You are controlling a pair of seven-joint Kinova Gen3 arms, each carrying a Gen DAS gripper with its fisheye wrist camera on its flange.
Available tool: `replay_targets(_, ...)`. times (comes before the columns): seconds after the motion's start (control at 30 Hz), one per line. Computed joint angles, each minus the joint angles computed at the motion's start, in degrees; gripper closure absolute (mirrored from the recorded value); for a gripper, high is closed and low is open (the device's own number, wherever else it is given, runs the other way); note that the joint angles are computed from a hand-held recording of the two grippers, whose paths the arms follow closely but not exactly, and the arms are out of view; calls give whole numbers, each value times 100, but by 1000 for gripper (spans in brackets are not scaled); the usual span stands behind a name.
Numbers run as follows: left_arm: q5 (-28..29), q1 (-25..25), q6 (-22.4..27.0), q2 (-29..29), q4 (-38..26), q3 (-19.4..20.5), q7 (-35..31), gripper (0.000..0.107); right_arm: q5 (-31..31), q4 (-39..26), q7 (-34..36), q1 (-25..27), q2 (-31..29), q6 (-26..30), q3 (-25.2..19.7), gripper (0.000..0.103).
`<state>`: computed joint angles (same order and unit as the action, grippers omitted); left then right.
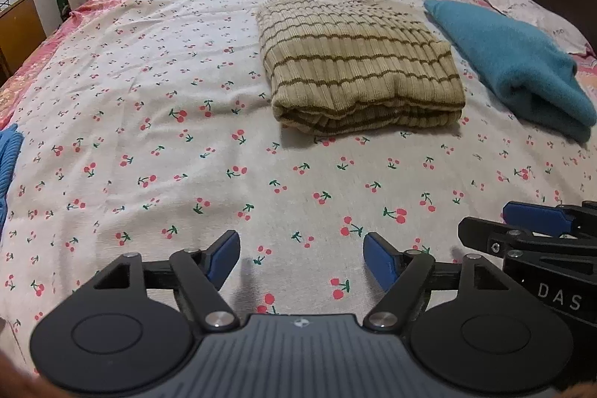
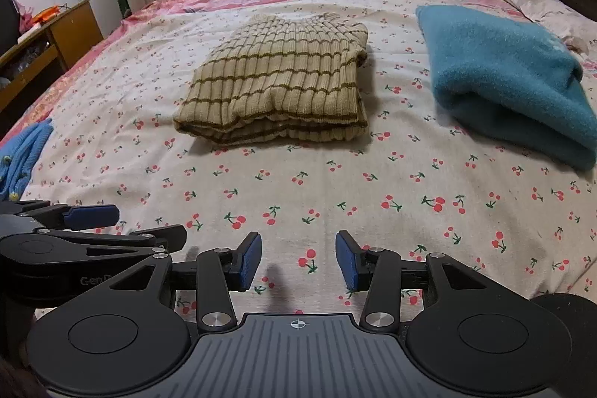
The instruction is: Fold small clothes
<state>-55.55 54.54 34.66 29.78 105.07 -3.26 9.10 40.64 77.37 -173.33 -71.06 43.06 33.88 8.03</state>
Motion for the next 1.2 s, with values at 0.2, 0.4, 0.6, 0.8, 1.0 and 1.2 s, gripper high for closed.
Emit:
replay_targets(0.2, -110, 91, 138, -2, -4, -4, 154, 23, 13, 34, -80, -28, -3, -22, 18, 59)
replay_targets(0.4, 14, 47, 479, 92, -195, 175, -91, 17, 63, 72, -169, -68, -14, -37, 47, 58)
replay_targets(0.6, 21, 65, 486, 89, -187, 162, -73, 15, 66, 98, -233, -57, -23, -26, 27, 58)
replay_targets(0.8, 17, 69, 491, 77, -165, 172, -16, 14, 66, 115, -266, -53, -24, -16, 5, 58)
replay_targets(1.0, -56, 101, 479, 49, -121, 168, 87, 14, 47, 101, -288, -48, -3, 24, -10, 58)
replay_targets(1.2, -124, 92, 441, 26, -75, 187, 169, 14, 26, 84, -295, -38, 14, 56, -29, 58)
